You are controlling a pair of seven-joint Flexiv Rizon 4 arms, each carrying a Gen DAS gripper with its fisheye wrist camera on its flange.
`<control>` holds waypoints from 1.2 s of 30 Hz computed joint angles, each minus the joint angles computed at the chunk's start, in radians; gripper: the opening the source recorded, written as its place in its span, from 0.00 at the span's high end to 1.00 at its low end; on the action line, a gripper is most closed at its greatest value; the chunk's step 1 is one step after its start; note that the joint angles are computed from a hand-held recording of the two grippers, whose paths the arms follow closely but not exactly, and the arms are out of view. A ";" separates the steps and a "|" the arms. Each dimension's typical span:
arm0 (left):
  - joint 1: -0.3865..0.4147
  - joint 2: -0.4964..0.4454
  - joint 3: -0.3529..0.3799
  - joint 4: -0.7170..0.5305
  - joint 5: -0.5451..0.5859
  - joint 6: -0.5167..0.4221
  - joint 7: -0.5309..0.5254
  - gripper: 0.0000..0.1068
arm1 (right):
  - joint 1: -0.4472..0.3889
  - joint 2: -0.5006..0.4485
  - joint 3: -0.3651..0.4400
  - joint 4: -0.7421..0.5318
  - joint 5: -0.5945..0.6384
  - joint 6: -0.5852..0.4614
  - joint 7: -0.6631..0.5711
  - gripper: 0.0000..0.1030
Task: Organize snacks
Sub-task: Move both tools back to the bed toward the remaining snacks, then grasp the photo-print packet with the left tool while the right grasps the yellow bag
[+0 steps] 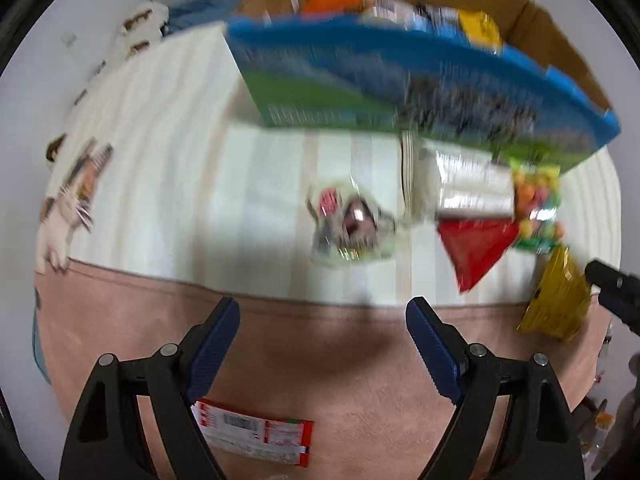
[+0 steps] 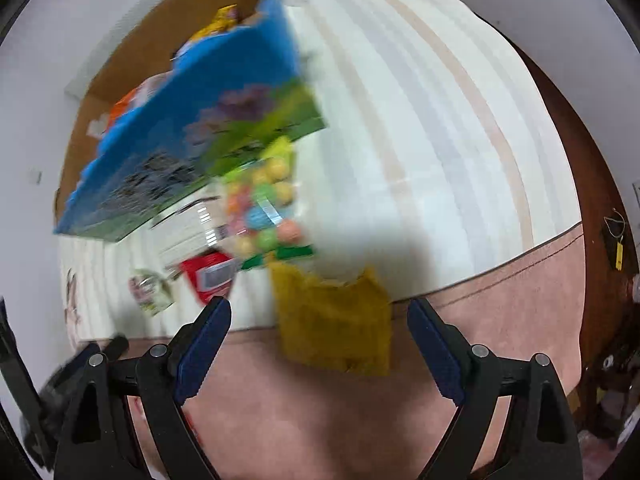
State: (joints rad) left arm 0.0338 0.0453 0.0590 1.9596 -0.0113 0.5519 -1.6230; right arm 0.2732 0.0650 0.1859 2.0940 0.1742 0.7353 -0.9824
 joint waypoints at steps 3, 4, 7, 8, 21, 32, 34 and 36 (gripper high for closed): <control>-0.008 -0.008 -0.008 0.012 0.007 -0.004 -0.005 0.20 | -0.016 -0.020 -0.027 -0.007 0.196 0.008 -0.075 0.13; -0.011 -0.012 -0.009 0.015 0.004 -0.005 -0.005 0.20 | -0.018 -0.021 -0.029 -0.015 0.249 -0.005 -0.112 0.14; -0.014 -0.019 -0.009 0.020 0.007 -0.014 -0.010 0.20 | -0.014 -0.005 -0.028 -0.049 0.403 -0.086 -0.273 0.14; -0.015 -0.021 -0.009 0.020 0.009 -0.018 -0.011 0.20 | -0.012 0.006 -0.024 -0.054 0.415 -0.103 -0.301 0.14; -0.012 -0.036 -0.008 -0.012 0.055 -0.026 -0.029 0.20 | 0.079 -0.099 0.036 -0.098 -0.030 -0.116 -0.301 0.11; 0.063 -0.085 0.040 -0.033 -0.153 -0.072 -0.032 0.20 | 0.101 -0.145 0.061 -0.019 -0.071 0.013 -0.151 0.37; 0.077 -0.113 0.036 -0.049 -0.230 -0.083 -0.015 0.20 | 0.089 -0.136 0.058 -0.015 -0.035 0.021 -0.155 0.38; 0.084 -0.148 0.027 -0.078 -0.266 -0.086 0.002 0.20 | 0.084 -0.134 0.055 -0.016 -0.021 0.018 -0.154 0.38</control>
State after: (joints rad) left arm 0.1175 -0.1023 0.0856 1.8817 -0.2770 0.4660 -1.6208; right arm 0.3573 -0.0687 0.2413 2.0781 0.1535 0.7536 -1.1360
